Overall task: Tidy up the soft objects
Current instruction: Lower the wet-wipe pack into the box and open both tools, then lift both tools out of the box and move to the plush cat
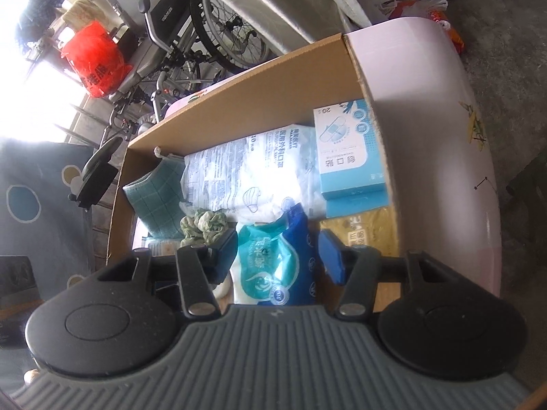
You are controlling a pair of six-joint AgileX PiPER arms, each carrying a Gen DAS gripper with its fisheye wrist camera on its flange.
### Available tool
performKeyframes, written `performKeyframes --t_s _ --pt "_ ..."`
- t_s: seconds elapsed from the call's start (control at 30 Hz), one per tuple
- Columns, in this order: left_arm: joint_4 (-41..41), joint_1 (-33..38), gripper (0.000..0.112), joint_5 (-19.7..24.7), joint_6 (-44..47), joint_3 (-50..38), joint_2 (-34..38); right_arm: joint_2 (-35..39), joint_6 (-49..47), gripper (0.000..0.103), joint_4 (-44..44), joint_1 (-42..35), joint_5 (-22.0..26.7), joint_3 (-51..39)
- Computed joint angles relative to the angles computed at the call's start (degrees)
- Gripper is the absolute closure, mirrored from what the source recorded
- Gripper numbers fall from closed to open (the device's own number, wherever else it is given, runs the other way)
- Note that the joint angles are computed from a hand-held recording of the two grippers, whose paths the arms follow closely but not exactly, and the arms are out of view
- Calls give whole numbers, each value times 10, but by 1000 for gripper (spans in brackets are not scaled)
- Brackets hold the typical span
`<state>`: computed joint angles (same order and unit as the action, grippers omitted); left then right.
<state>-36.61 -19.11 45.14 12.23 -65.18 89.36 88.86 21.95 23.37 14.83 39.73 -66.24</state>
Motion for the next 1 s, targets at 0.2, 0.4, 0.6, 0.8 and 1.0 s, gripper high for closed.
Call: performKeyframes --t_s 0.2,0.4,0.6,0.8,1.0 --pt "118 11 21 -32 -61 69 -127 91 -48 53 87 34 39 -74" --pt "102 99 17 -22 -17 128 -225 228 -66 52 142 67 104 -198" --pt "85 169 17 -26 33 169 -283 303 -9 57 70 88 169 -291" --pt "45 206 17 -21 91 188 -287 281 38 61 8 92 186 -272" --pt "61 209 17 -21 80 203 -306 267 77 51 -17 108 165 -267"
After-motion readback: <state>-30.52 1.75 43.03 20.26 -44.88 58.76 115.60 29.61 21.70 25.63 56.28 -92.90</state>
